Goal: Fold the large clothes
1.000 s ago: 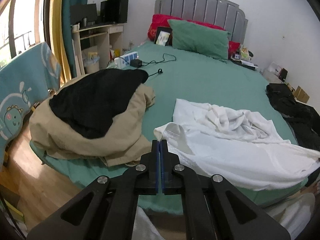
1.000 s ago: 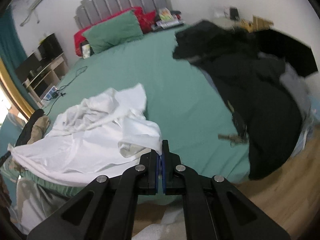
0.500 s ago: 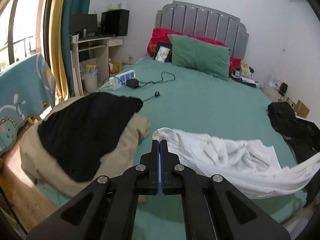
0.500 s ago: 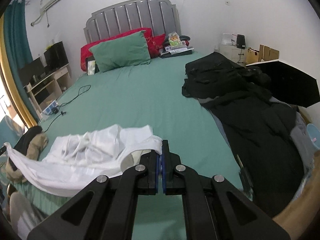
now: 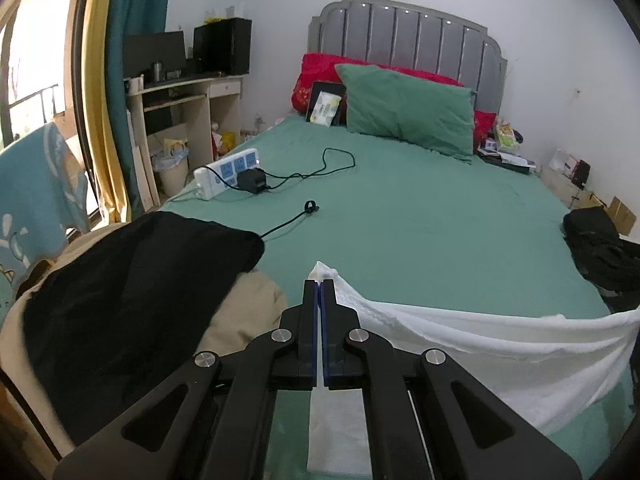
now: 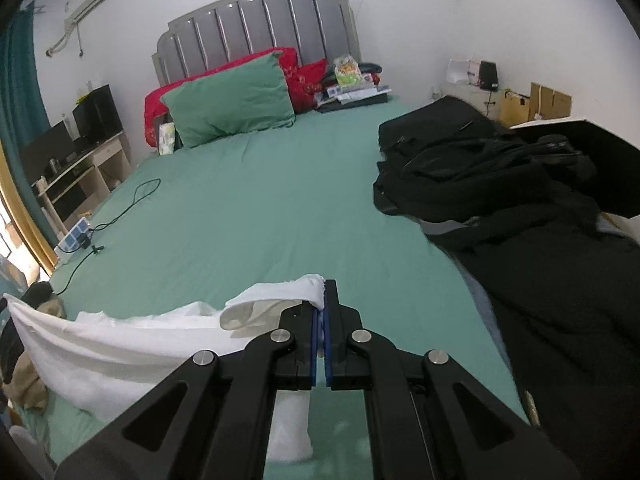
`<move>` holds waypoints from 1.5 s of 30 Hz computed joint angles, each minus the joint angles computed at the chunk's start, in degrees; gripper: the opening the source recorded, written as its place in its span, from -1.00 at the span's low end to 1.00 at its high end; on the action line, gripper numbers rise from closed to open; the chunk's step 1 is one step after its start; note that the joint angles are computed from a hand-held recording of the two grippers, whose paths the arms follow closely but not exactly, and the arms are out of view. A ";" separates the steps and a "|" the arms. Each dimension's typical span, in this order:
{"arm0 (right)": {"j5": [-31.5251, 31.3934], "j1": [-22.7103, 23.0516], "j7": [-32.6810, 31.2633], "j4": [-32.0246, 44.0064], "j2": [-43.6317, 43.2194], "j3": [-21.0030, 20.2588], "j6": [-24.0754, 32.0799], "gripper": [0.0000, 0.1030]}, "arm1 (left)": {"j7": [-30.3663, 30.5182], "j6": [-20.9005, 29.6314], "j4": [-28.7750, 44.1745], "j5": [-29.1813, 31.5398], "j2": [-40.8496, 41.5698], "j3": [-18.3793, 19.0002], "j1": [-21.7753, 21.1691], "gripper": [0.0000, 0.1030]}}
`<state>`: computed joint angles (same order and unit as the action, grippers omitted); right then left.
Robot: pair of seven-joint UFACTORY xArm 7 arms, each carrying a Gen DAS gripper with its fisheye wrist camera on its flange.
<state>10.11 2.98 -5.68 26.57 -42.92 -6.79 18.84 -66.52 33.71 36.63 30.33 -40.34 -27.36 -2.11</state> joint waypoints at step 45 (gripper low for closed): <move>14.16 4.69 -5.55 -8.77 1.94 -2.62 12.17 -0.86 | 4.43 -1.60 -11.00 -11.59 10.27 8.44 -16.76 -0.85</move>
